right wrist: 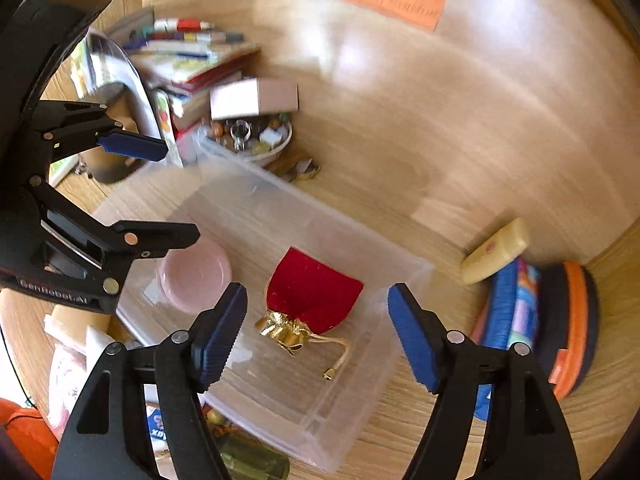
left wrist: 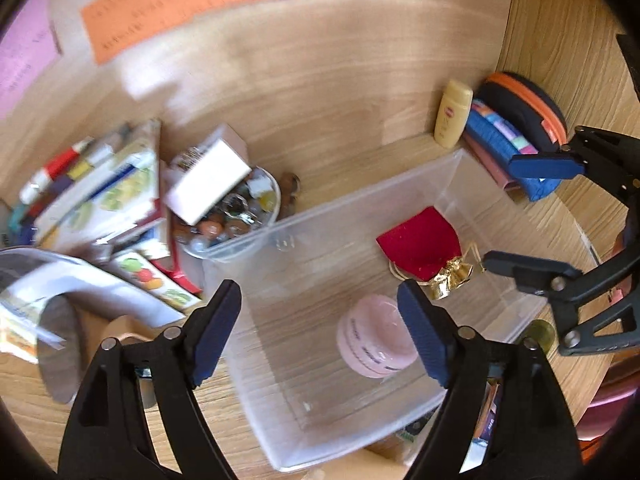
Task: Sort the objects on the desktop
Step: 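Move the right gripper to the green bottle while the left reaches the cream jar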
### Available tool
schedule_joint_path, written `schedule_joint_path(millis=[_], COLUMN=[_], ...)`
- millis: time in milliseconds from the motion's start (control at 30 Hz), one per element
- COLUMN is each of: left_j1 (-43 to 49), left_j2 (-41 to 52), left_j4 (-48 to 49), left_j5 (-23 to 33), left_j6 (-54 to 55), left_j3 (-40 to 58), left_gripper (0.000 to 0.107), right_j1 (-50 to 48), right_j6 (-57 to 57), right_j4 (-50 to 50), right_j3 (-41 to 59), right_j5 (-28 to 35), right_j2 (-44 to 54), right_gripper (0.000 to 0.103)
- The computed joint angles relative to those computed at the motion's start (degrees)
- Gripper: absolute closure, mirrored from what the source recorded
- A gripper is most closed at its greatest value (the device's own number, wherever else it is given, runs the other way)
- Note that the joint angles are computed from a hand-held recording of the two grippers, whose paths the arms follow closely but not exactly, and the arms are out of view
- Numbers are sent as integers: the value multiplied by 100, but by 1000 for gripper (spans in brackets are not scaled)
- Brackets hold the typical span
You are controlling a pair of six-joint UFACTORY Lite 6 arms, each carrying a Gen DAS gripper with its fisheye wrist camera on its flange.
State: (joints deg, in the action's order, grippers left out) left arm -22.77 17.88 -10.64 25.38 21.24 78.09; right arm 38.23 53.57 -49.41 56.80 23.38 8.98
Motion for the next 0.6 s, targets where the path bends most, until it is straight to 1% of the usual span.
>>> schedule_joint_path(millis=[67,100,167,200,367,533,600], left_j1=[56,69,155,192,383,541,635], left_j2=[-327,-453,-813,-963,-1786,-2658,-3021], left_j4=[-11,2,-103,-142,-480,-619,-814], left_j5=[-129,-182,-264,-270,-353,-443,-477], left_j6=[45,37,176,226,593,844,1101], left_j3=[-265,-363,-637,-740,-1330,-2003,-2342], left_gripper=[21,19,17,16,14,11,9], right_j1=[140,29,137,216,534,829,954], right_j6=[458,505,829,1012,1332,1767,1890], right_j4=[-378,-515,-816,-980,-1170,-1407,-1425], right_j3=[-177,-256,-398,-497,-1021,-1662,-1930], right_j5=[94,5,163,278,754,1203,1379], right_j2=[-242,-305,-578,-753,-1662,-2635,-3074], right_gripper=[31,29,24,23,23,23,20])
